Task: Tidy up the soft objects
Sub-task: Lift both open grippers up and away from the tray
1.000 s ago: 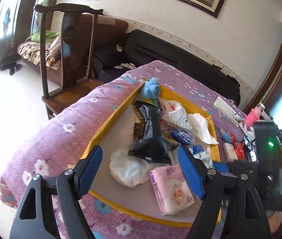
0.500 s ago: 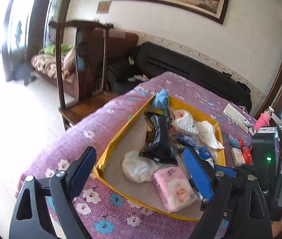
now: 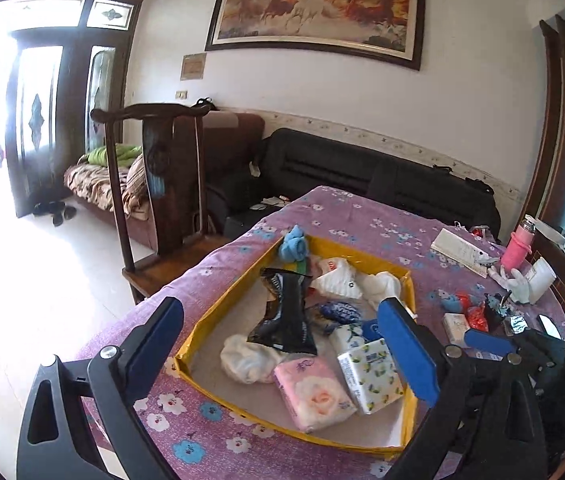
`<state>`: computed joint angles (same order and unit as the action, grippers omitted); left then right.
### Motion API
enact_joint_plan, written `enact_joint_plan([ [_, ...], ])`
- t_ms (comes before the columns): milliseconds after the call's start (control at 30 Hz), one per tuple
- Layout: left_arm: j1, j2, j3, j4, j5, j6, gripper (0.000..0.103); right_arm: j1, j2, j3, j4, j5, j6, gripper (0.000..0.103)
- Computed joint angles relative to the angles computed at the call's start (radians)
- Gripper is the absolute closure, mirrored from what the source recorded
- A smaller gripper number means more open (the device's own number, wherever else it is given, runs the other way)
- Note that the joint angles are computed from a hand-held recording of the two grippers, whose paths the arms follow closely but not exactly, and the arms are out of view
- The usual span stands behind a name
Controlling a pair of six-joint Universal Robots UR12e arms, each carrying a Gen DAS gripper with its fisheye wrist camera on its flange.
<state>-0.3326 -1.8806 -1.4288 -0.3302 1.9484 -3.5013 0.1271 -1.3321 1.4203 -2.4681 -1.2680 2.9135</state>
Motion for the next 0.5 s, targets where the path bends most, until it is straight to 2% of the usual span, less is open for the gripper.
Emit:
enact_joint_plan([
  [367, -0.052, -0.027, 0.023, 0.066, 0.130, 0.094, 0.000, -0.045, -0.037, 0.057, -0.061, 0.048, 0.079, 0.018],
  [500, -0.060, -0.032, 0.026, 0.093, 0.152, 0.114, 0.000, -0.052, -0.039, 0.064, -0.066, 0.061, 0.088, 0.018],
])
